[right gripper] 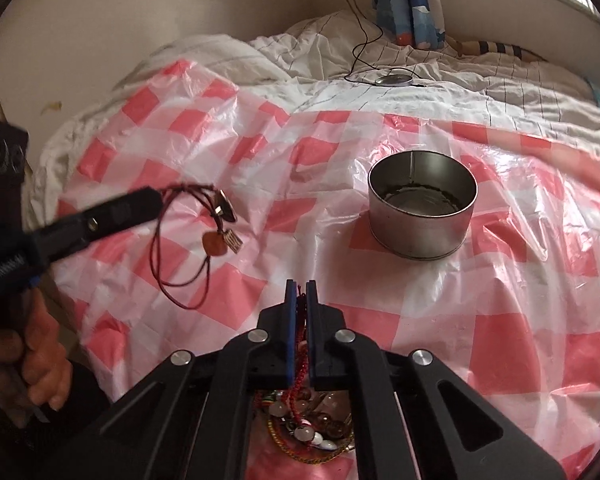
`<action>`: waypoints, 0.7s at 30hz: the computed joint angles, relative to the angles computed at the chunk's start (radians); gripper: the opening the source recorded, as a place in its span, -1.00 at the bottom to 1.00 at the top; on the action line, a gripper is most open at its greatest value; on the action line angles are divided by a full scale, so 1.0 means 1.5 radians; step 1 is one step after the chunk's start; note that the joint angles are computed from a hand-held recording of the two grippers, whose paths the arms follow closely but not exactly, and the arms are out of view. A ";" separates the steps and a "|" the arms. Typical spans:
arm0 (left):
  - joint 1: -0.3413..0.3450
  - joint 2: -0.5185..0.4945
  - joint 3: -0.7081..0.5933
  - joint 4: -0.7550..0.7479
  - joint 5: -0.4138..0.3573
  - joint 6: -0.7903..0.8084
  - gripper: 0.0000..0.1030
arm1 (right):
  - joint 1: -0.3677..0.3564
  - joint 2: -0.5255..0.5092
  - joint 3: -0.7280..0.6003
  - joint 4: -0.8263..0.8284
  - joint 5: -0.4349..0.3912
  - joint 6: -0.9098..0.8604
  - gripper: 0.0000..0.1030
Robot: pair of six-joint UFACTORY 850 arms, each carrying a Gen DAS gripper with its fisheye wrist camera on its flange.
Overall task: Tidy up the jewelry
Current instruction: 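Carry the necklace to the silver tin with left while right grasps jewelry from pile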
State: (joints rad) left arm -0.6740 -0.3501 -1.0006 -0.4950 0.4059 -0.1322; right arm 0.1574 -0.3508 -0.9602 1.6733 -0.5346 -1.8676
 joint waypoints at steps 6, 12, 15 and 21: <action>0.001 -0.002 -0.001 0.000 -0.001 0.003 -0.97 | -0.054 0.010 0.014 0.034 -0.138 0.046 -0.90; 0.000 -0.003 -0.001 0.007 0.007 -0.003 -0.97 | -0.080 0.015 0.018 0.061 -0.192 0.052 -0.90; -0.001 -0.004 -0.005 0.037 0.020 -0.022 -0.97 | -0.091 0.014 0.018 0.081 -0.224 0.052 -0.90; 0.002 -0.034 -0.058 0.089 0.013 -0.036 -0.97 | -0.106 -0.002 -0.013 0.127 -0.257 0.069 -0.90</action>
